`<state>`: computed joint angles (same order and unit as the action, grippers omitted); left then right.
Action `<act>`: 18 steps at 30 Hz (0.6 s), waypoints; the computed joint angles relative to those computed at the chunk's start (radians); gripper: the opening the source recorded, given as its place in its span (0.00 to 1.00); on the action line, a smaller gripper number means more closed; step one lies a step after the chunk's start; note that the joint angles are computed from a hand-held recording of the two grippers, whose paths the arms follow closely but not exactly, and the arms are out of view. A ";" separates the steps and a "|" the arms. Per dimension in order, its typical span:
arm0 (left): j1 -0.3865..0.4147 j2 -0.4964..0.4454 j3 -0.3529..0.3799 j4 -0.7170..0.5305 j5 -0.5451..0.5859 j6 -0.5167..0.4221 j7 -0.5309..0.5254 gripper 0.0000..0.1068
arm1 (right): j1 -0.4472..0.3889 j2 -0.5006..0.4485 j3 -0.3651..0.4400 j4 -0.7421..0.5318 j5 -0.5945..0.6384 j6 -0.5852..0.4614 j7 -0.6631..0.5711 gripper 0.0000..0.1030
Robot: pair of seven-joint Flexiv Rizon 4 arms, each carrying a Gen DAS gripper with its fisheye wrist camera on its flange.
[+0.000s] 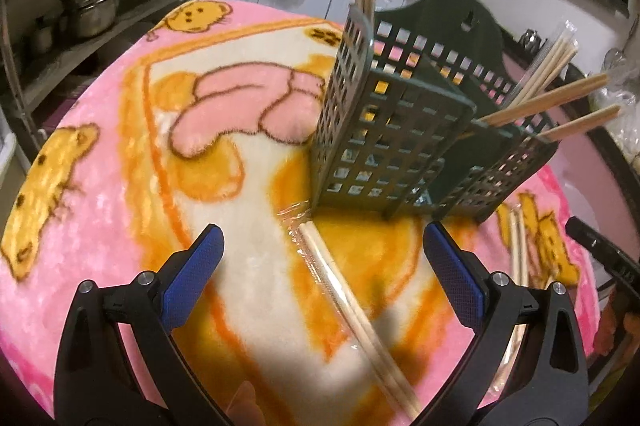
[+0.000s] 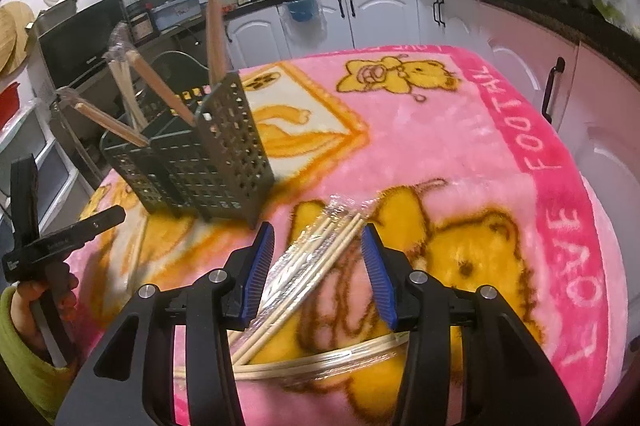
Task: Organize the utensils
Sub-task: 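Withdraw both open grippers from the caddy toward the remaining wrapped chopsticks, then lower the left gripper around a wrapped chopstick pair while the right gripper approaches another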
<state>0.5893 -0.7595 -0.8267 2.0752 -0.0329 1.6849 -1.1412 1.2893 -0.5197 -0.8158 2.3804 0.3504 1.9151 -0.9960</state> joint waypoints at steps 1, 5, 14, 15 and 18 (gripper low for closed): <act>-0.008 -0.002 0.007 -0.007 0.000 -0.009 0.004 0.82 | -0.014 -0.002 0.008 -0.006 -0.004 -0.011 0.003 0.41; -0.051 0.001 0.050 -0.028 -0.018 -0.035 0.021 0.68 | -0.089 -0.004 0.059 -0.029 -0.037 -0.041 0.023 0.39; -0.129 0.007 0.121 -0.060 -0.093 -0.065 0.064 0.59 | -0.219 -0.042 0.125 -0.087 -0.128 -0.101 0.078 0.37; -0.132 0.007 0.123 -0.061 -0.099 -0.064 0.068 0.58 | -0.245 -0.046 0.144 -0.095 -0.138 -0.099 0.086 0.36; -0.144 0.009 0.134 -0.063 -0.109 -0.058 0.075 0.55 | -0.289 -0.055 0.175 -0.108 -0.159 -0.106 0.110 0.33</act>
